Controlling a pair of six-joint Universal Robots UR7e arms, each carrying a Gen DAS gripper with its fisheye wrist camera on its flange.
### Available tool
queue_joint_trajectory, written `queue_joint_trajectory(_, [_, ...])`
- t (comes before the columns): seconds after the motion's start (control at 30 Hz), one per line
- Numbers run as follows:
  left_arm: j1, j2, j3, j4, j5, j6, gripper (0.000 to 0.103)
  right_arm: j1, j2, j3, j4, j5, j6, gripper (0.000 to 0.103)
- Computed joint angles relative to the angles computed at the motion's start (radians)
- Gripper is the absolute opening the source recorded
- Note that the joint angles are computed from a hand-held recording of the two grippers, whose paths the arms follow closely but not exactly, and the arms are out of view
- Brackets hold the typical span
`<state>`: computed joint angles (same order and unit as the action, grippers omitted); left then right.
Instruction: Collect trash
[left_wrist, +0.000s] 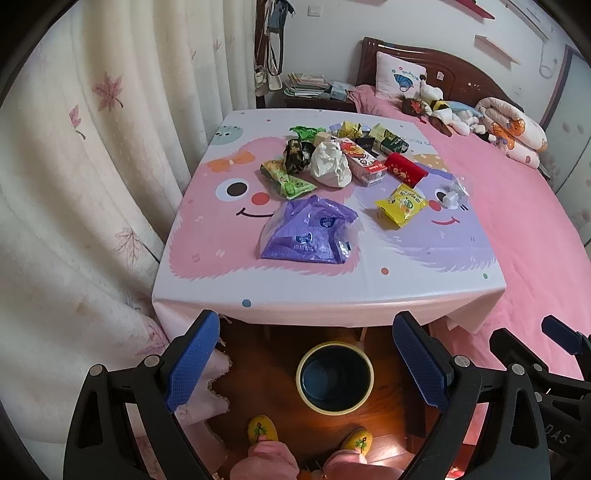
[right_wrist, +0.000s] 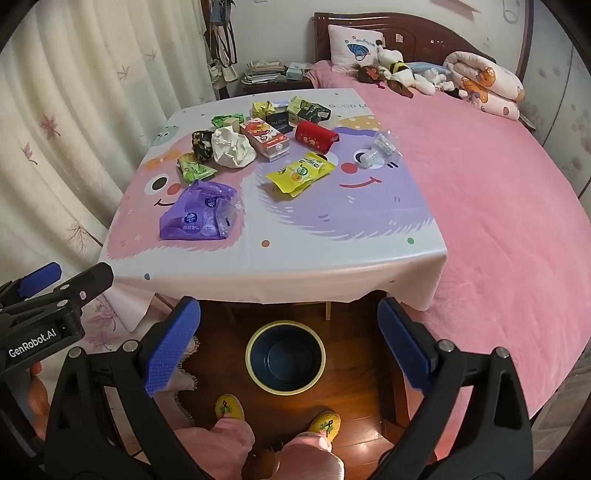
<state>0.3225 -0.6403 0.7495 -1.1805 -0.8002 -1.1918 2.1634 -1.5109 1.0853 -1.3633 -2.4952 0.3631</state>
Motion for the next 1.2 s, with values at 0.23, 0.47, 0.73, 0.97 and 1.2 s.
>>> queue_joint_trajectory(0.23, [0.005,0.015,-0.033,0.026,0.000,0.003,0.096,-0.007,0.004,-0.014,0.004,0.005,-0.009,0.096])
queue_joint_trajectory(0.47, [0.007,0.013,-0.031,0.025,-0.001,0.008,0.096,-0.009,-0.002,0.012,-0.017,0.009,-0.015,0.096])
queue_joint_trajectory(0.73, [0.010,0.008,-0.019,0.015,-0.006,0.010,0.096,-0.013,-0.007,0.020,-0.019,0.010,-0.012,0.096])
queue_joint_trajectory(0.97, [0.007,0.006,-0.010,0.007,-0.005,0.019,0.096,-0.015,-0.006,0.013,-0.015,0.015,-0.016,0.096])
queue_joint_trajectory(1.2, [0.003,0.018,-0.029,0.028,-0.003,0.008,0.096,-0.011,-0.008,0.023,-0.020,0.018,-0.010,0.096])
